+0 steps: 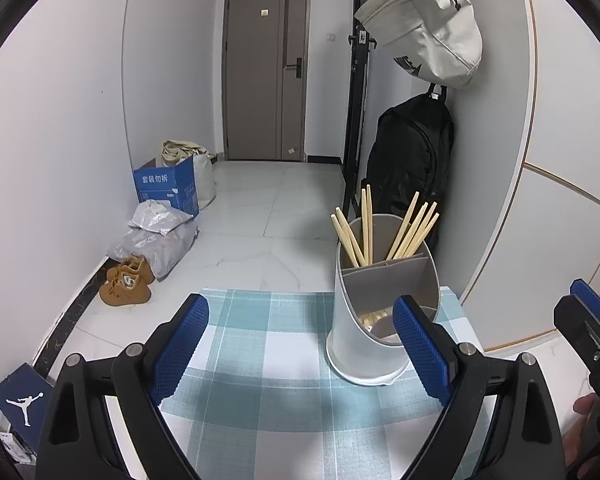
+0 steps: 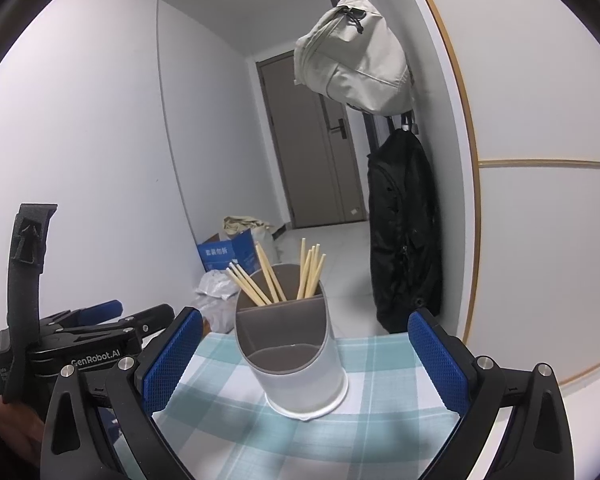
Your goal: Organize utensils
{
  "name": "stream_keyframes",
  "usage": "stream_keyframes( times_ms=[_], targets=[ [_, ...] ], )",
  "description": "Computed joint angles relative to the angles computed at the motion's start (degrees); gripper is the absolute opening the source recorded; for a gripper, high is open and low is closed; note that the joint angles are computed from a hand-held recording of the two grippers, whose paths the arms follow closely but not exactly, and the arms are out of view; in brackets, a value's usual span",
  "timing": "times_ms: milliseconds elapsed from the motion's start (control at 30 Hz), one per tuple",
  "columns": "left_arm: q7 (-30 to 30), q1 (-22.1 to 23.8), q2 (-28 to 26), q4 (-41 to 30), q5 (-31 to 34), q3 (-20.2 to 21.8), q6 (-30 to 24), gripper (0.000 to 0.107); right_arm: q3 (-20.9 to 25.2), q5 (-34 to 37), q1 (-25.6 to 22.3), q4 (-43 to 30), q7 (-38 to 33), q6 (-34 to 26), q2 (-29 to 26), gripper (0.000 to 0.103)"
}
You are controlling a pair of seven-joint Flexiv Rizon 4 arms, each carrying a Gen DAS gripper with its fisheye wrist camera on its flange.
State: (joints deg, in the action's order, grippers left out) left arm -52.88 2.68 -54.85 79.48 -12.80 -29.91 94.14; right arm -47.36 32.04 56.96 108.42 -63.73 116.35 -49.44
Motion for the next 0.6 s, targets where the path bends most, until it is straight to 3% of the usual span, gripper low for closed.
stream_keyframes(
  times_ms=[600],
  targets=[
    [0.84, 0.7, -0.08, 0.41, 0.25, -1.27, 0.13, 0.091, 0.02, -0.01, 0.07, -0.02, -0.37, -0.04, -0.06, 0.103]
  ],
)
